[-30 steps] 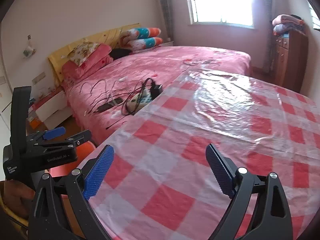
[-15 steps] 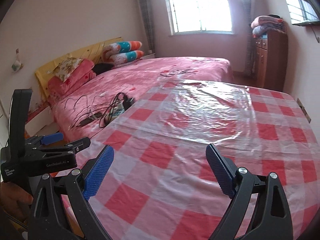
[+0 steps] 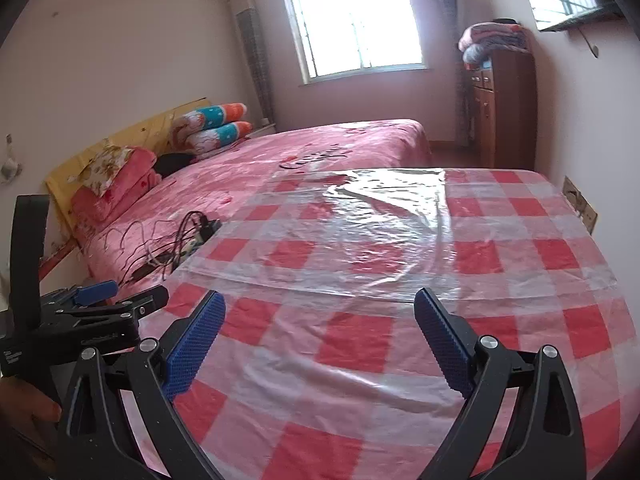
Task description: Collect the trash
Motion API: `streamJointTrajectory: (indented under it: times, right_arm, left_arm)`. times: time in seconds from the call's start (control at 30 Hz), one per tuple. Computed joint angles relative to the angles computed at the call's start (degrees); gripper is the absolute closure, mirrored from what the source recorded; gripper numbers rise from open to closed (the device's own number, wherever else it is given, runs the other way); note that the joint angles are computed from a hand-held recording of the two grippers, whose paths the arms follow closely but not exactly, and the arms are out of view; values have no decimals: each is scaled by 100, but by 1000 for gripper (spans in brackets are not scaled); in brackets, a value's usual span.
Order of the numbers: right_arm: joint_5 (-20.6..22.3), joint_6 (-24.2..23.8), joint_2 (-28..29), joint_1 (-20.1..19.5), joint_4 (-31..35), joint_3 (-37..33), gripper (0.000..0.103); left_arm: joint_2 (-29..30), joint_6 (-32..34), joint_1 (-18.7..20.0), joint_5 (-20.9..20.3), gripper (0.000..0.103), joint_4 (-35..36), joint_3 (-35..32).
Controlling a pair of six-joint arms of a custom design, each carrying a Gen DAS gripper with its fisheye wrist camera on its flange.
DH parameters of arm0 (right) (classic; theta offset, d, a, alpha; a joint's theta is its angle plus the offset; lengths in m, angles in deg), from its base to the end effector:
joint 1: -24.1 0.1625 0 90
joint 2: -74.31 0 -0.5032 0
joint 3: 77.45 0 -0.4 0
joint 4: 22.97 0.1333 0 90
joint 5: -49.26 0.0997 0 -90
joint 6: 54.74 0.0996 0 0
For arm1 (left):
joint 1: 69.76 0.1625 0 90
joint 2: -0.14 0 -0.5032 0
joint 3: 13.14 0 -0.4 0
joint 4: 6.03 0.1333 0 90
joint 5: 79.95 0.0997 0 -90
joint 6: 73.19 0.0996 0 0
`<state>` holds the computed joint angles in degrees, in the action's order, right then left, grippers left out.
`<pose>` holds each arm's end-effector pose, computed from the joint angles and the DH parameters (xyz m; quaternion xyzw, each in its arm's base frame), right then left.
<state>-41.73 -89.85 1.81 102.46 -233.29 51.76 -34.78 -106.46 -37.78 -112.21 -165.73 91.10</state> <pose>0.0271 -0.5206 0.3531 0.1684 -0.8330 0.4808 0.2158 -0.4395 -0.5308 0.0238 0.1861 0.8557 -0.3473 0.3355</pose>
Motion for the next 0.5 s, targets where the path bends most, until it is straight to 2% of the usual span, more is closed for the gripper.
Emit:
streamJointTrajectory:
  times: [0.5]
  right_arm:
    - [247,371,-319,-608,-216,-82,9]
  left_arm:
    - [693,563,-123,-185,7,52,-868]
